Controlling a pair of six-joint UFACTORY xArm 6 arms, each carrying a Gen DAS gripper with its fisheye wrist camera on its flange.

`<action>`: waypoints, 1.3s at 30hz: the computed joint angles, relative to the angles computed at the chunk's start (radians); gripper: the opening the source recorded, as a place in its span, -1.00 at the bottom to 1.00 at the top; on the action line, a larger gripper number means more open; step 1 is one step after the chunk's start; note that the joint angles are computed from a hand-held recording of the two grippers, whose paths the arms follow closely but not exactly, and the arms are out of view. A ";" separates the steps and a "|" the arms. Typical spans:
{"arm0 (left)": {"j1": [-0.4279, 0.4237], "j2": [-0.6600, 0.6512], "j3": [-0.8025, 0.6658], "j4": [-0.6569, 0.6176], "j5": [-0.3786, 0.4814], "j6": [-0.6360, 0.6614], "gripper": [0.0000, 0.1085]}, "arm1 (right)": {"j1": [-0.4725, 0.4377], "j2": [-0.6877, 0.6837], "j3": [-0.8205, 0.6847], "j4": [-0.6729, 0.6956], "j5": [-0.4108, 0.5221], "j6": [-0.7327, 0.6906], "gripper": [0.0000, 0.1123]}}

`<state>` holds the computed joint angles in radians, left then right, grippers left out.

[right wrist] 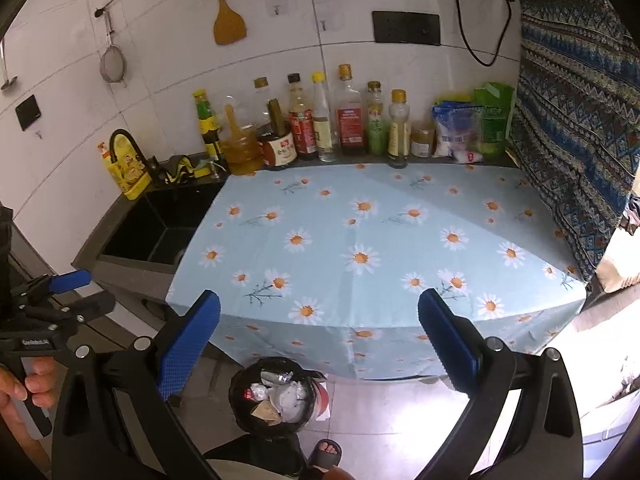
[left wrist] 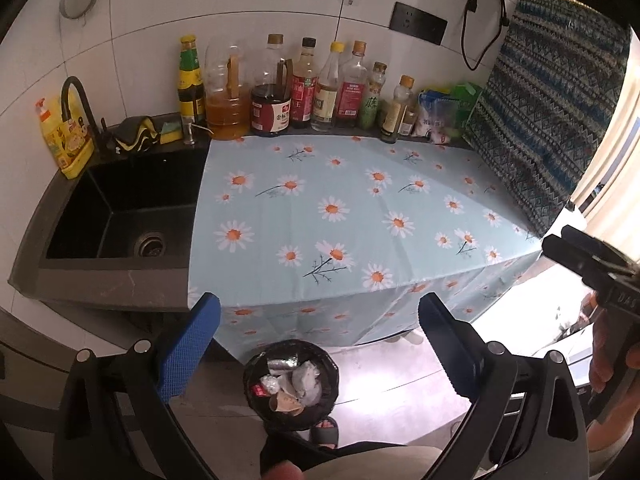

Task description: Collect trash

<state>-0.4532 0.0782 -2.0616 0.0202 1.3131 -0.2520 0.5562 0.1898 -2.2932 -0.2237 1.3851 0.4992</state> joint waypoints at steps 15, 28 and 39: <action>-0.005 0.009 -0.025 0.030 0.023 -0.011 0.77 | 0.002 0.012 -0.026 -0.003 0.033 0.011 0.75; -0.009 0.003 -0.006 0.047 0.024 -0.030 0.77 | -0.003 0.007 -0.008 -0.005 0.033 -0.005 0.75; -0.016 0.012 -0.030 0.054 0.037 -0.028 0.77 | 0.009 0.045 -0.086 -0.005 0.065 -0.016 0.75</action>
